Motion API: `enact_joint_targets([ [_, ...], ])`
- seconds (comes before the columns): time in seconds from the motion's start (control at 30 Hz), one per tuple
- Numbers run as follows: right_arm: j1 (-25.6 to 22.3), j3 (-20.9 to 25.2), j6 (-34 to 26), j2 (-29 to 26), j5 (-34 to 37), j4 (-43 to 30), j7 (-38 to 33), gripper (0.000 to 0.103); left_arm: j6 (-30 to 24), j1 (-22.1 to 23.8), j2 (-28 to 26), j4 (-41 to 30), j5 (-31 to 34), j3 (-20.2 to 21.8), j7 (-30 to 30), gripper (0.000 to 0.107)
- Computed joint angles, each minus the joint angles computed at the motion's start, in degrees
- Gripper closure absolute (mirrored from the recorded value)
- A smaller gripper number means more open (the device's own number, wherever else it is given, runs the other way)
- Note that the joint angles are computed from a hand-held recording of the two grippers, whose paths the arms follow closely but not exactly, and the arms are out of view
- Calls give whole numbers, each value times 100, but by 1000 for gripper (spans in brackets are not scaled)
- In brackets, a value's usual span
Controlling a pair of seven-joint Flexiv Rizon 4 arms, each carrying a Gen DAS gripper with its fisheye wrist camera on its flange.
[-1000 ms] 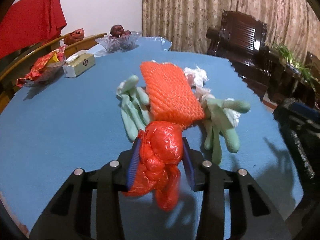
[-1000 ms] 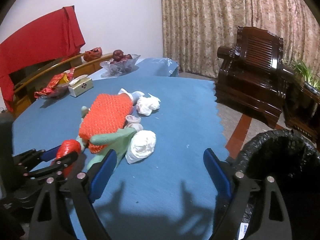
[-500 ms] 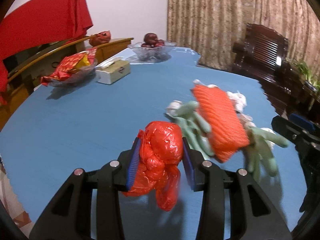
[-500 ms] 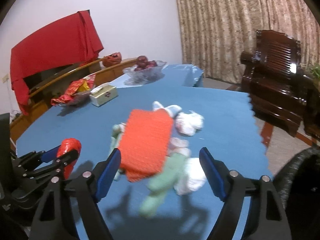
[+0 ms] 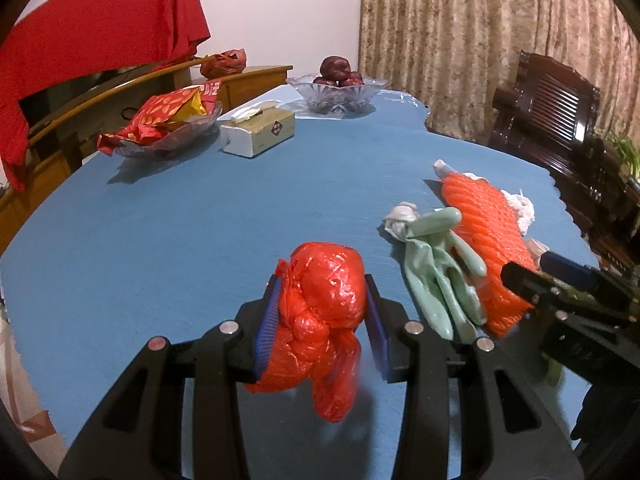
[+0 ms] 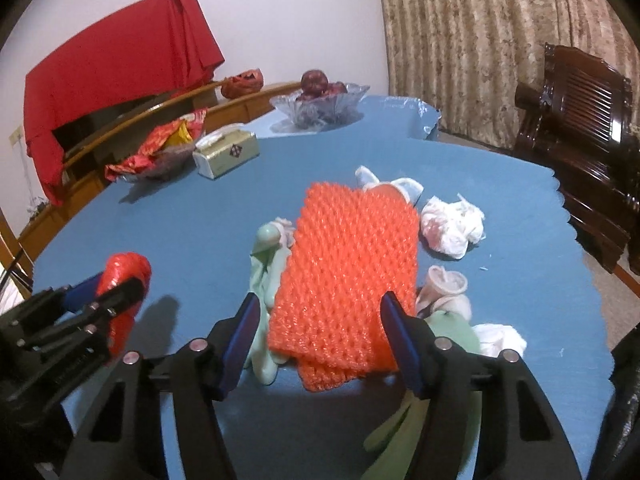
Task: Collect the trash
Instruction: 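Grasp the red plastic bag with left tool while right tool grasps orange foam net, then carry red bag and orange net over the bin and open both tools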
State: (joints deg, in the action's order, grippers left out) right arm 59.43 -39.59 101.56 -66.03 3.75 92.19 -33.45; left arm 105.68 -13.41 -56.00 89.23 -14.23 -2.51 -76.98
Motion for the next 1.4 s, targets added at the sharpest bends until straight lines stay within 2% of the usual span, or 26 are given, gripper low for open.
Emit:
enact_joint_targets([
  [0.13, -237, 281, -101, 30, -188, -158, -56, 52, -29, -14, -42, -55, -3, 31, 12, 68],
  [0.23, -340, 432, -21, 87, -346, -177, -210, 64, -79, 0, -50, -55, -9, 13, 3, 68],
  [0.37, -441, 603, 205, 202, -332, -123, -476, 86, -66, -15, -35, -23, -3, 17, -23, 68],
  [0.4, -423, 598, 242, 228, -277, -83, -536, 88, -49, -10, -22, -8, 5, 6, -29, 68],
  [0.67, -324, 653, 664, 447, 310, 153, -985, 89, 38, -24, 85, 115, 64, -47, -40, 68],
  [0.8, -392, 863, 931, 633, 610, 249, -1269, 89, 123, 1, 194, 228, 128, -143, -45, 68],
  [1.1, 122, 540, 1135, 994, 1429, 889, -1915, 89, 324, 66, 426, 391, 357, -410, 6, 68],
  [1.2, 361, 352, 1013, 1119, 1680, 1144, -1945, 89, 427, 135, 494, 468, 497, -590, 8, 68],
  [1.4, 638, 195, 1207, 1347, 1943, 1658, -1970, 89, 522, 241, 570, 546, 807, -925, 37, 68],
])
